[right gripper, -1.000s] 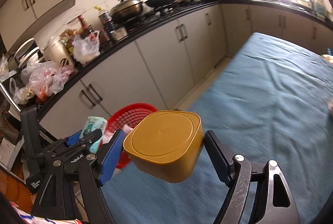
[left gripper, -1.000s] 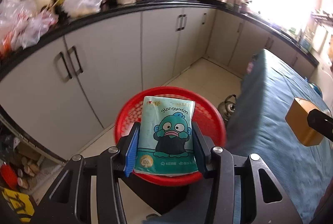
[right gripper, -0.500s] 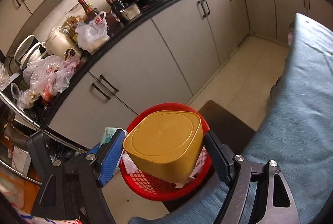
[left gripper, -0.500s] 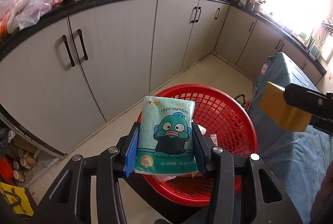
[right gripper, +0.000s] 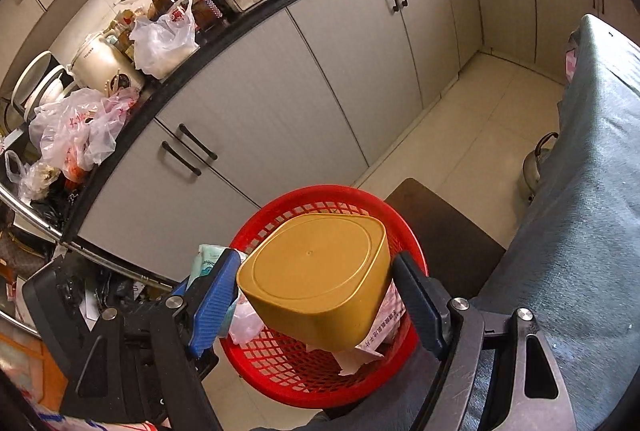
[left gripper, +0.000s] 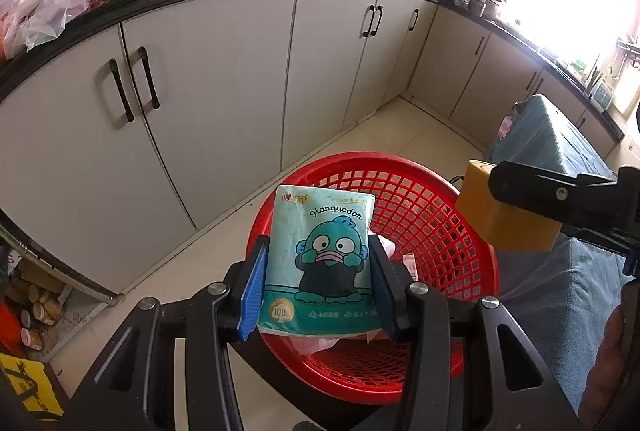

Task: Collect trash
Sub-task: 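Lift the tissue pack and yellow container and carry them to the red basket, then open both tools to drop the tissue pack and yellow container into the basket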

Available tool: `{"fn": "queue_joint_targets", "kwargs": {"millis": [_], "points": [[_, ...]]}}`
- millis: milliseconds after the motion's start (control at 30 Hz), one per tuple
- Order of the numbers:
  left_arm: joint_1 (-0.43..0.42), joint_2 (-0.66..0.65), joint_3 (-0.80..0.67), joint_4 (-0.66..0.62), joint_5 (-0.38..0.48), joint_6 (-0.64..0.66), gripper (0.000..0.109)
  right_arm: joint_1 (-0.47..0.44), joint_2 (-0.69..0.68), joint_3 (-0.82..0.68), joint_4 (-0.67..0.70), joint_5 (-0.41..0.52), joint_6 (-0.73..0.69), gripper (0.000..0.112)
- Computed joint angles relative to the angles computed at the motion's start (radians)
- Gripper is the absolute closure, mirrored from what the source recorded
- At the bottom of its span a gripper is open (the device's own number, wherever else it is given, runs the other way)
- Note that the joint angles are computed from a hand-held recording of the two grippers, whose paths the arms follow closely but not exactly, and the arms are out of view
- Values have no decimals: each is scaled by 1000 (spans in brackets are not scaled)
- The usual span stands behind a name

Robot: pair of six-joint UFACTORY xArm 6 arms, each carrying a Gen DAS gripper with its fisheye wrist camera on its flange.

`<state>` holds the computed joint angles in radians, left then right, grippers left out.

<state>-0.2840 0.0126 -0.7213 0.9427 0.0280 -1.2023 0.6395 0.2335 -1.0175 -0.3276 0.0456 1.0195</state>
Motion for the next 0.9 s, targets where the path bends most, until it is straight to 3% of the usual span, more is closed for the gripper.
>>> {"fn": "queue_joint_targets", "kwargs": {"millis": [167, 267, 533, 767, 900], "points": [[-4, 7, 0, -22, 3, 19, 63, 5, 16, -8, 43, 2, -37, 30], [-2, 5, -5, 26, 10, -24, 63, 11, 25, -11, 86, -3, -69, 30], [1, -26, 14, 39, 5, -42, 55, 7, 24, 8, 106, -48, -68, 29], [-10, -64, 29, 83, 21, -90, 45, -14, -8, 32, -81, -64, 109, 29], [-20, -100, 45, 69, 38, -80, 44, -39, -45, 51, -288, -62, 300, 29]]}}
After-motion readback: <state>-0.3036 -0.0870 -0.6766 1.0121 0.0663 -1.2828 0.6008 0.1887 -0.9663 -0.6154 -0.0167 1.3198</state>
